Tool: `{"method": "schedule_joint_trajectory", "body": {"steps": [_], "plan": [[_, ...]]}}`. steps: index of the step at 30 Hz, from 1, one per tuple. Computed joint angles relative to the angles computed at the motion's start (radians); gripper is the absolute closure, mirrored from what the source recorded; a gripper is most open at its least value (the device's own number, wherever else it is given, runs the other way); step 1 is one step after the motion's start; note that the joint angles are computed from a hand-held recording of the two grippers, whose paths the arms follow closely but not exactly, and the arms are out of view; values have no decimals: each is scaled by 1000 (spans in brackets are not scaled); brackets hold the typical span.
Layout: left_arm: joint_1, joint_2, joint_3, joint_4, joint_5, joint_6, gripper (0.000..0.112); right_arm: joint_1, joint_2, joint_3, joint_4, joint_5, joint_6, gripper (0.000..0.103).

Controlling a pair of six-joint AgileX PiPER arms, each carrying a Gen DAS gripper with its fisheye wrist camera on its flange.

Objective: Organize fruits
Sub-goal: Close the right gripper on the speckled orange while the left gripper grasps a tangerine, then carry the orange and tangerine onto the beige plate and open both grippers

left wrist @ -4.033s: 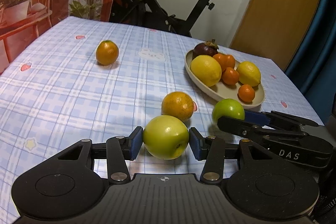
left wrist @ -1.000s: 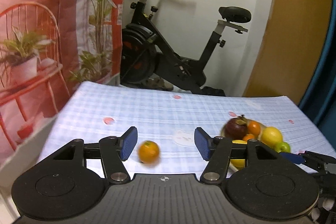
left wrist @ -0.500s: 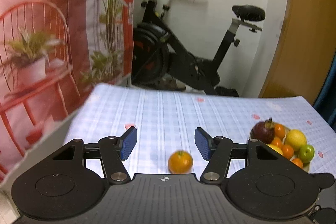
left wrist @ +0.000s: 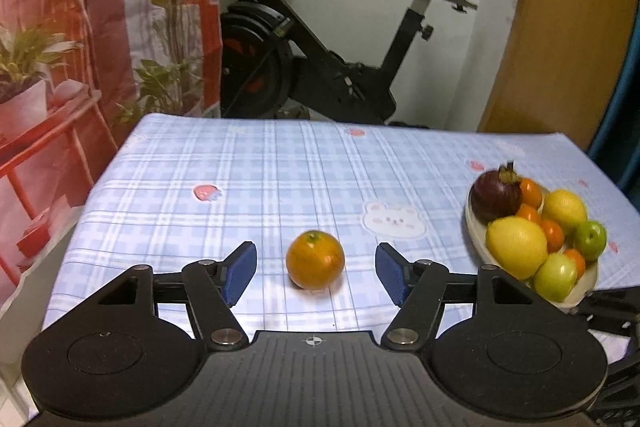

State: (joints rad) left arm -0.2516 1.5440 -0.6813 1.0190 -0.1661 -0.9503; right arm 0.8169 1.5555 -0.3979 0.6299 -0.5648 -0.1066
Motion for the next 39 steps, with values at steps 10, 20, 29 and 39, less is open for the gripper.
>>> {"method": "schedule_joint_trajectory", "body": {"steps": [10,20,29,39], "plan": [[1,143,-73,-280,-26,236,44,31,-50,70,83,-50,19,57],[-11,228,-119,-385,-45,293,58,26,-51,83,67,-52,37,57],[-25,187,-74,-444,-33,412,67,24,-51,93,49,-65,68,57],[-61,50,-7,-352,-33,311,67,54,-107,172,26,-168,148,57]]}}
